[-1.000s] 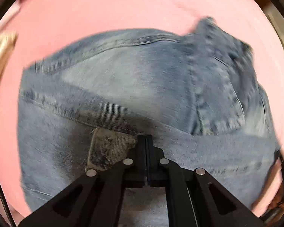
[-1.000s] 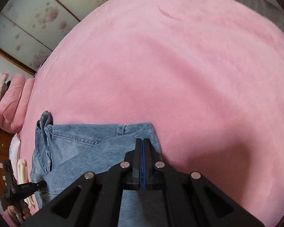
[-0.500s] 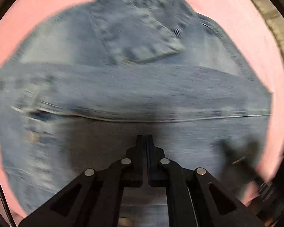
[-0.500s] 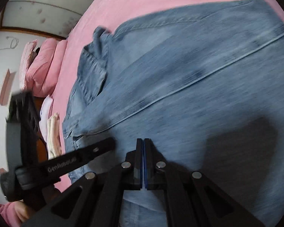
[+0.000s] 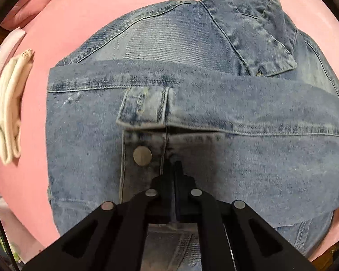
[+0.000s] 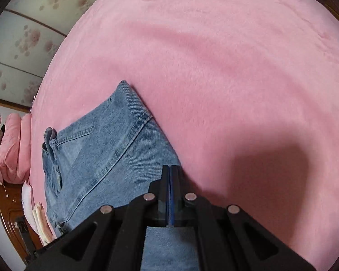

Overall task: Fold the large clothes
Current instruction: 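Lift both grippers up off the folded jacket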

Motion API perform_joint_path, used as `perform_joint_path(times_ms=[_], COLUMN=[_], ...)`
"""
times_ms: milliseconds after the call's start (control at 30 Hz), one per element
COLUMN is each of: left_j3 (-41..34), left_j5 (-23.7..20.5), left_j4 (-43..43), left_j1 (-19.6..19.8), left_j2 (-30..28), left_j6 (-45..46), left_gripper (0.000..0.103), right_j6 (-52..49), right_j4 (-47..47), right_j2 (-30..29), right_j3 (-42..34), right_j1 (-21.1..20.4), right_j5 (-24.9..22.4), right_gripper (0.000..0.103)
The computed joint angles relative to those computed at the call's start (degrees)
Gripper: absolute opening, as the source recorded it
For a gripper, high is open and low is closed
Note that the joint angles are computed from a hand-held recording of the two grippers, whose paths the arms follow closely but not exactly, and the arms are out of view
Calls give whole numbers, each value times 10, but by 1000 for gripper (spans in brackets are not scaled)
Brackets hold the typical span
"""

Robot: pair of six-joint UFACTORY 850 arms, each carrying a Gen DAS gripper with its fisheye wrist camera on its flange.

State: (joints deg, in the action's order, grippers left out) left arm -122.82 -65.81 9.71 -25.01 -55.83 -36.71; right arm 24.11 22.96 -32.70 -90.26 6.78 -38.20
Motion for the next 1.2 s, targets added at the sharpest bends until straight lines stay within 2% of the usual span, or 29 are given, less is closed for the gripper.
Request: perform_joint_path(times_ms=[33, 67, 100, 267, 333, 400, 433, 467, 500, 567, 667, 833, 1067, 1200], left_j3=[-41, -64, -63, 8, 78, 123, 142, 183, 220, 243, 278, 328, 407, 449], left_j5=[-22, -23, -34, 12, 18, 26, 32, 46, 64, 66, 74, 95, 106, 110], left_j4=[4, 8, 16, 24, 36, 58, 69, 83, 98, 93, 54, 48, 74, 105], left_j1=[-10, -19, -34, -44, -54, -71, -76, -81, -84, -92, -98, -106, -123, -135], left_j2=[-24, -38, -29, 35, 102, 147, 163, 198, 225, 246, 279, 325, 412, 464], left_j6=[-9, -17, -34, -62, -82, -109, -121, -135, -151, -158, -147, -159, -148, -143], left_gripper=[9, 18, 21, 26, 32, 60, 80, 84, 84, 85, 85, 92, 92, 92], right_j6=[1, -6, -11, -74, -78, -83, -83, -86, -93, -106, -117, -69, 56, 140], right_j4=[2, 8, 9, 53, 66, 70, 61, 58, 61, 67, 60, -38, -198, -240], right_j2=[-2, 4, 10, 47, 53, 58, 62, 68, 73, 86, 102, 133, 189, 229], right_j3=[-8, -3, 4, 28, 29, 31, 30, 32, 35, 43, 50, 56, 78, 100], right_j1=[3, 6, 10, 22, 30, 39, 47, 50, 54, 62, 81, 125, 200, 232], right_j5=[-4, -5, -4, -19, -32, -35, -40, -45, -49, -59, -64, -72, -73, -78], right_gripper=[0, 0, 0, 4, 4, 4, 4, 8, 12, 38, 58, 72, 75, 75])
